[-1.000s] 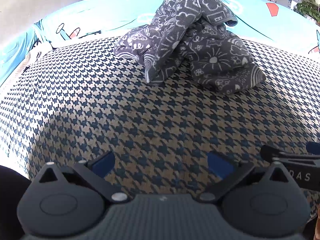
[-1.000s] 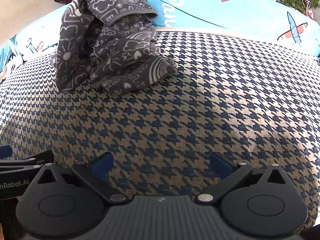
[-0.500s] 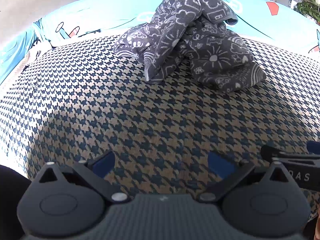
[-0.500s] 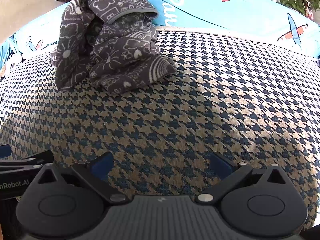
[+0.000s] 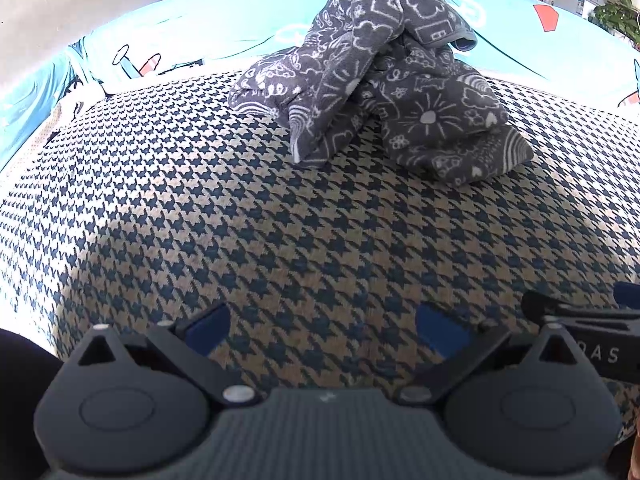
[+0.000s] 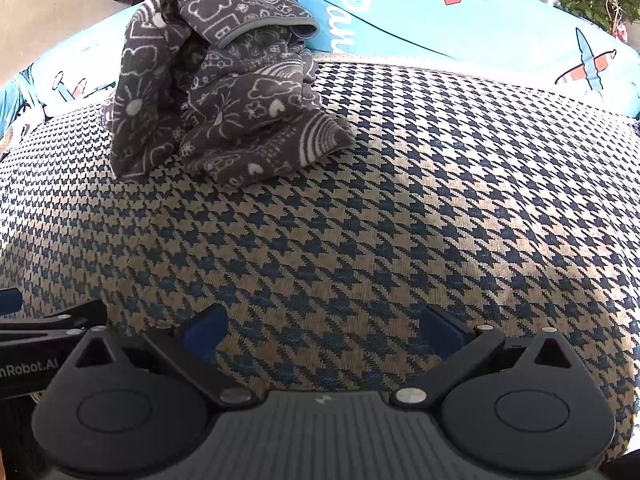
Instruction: Fold clothes
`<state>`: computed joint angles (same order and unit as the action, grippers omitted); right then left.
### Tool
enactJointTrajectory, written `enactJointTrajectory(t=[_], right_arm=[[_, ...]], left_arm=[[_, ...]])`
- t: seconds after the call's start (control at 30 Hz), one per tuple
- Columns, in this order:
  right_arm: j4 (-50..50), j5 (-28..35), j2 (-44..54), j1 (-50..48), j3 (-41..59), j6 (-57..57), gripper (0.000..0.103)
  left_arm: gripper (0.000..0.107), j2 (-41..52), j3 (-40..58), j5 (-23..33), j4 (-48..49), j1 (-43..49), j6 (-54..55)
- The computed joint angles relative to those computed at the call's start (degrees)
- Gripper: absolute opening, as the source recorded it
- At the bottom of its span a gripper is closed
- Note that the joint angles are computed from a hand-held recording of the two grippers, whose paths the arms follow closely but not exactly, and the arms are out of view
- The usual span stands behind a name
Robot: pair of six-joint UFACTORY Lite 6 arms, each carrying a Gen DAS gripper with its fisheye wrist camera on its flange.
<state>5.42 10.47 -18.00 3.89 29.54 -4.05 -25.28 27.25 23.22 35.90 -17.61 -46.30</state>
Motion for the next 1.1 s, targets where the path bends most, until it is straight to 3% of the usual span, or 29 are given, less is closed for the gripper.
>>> enactJointTrajectory(t=[0.53, 0.93, 1.1], right_arm=[[3.1, -0.6, -1.0, 0.0, -0.6, -2.9, 0.103], [-5.3, -1.2, -1.6, 1.8, -1.2, 6.2, 0.103], [-4.3, -1.0, -1.4, 1.6, -1.0, 4.8, 0.103]], left_arm=[[0.103, -1.3, -0.4, 1.0, 3.9, -1.2, -3.9], [0.103, -2.0, -1.1, 1.5, 6.7, -1.8, -6.4], [0.103, -1.2, -0.9, 0.9, 6.0, -1.5, -6.0]])
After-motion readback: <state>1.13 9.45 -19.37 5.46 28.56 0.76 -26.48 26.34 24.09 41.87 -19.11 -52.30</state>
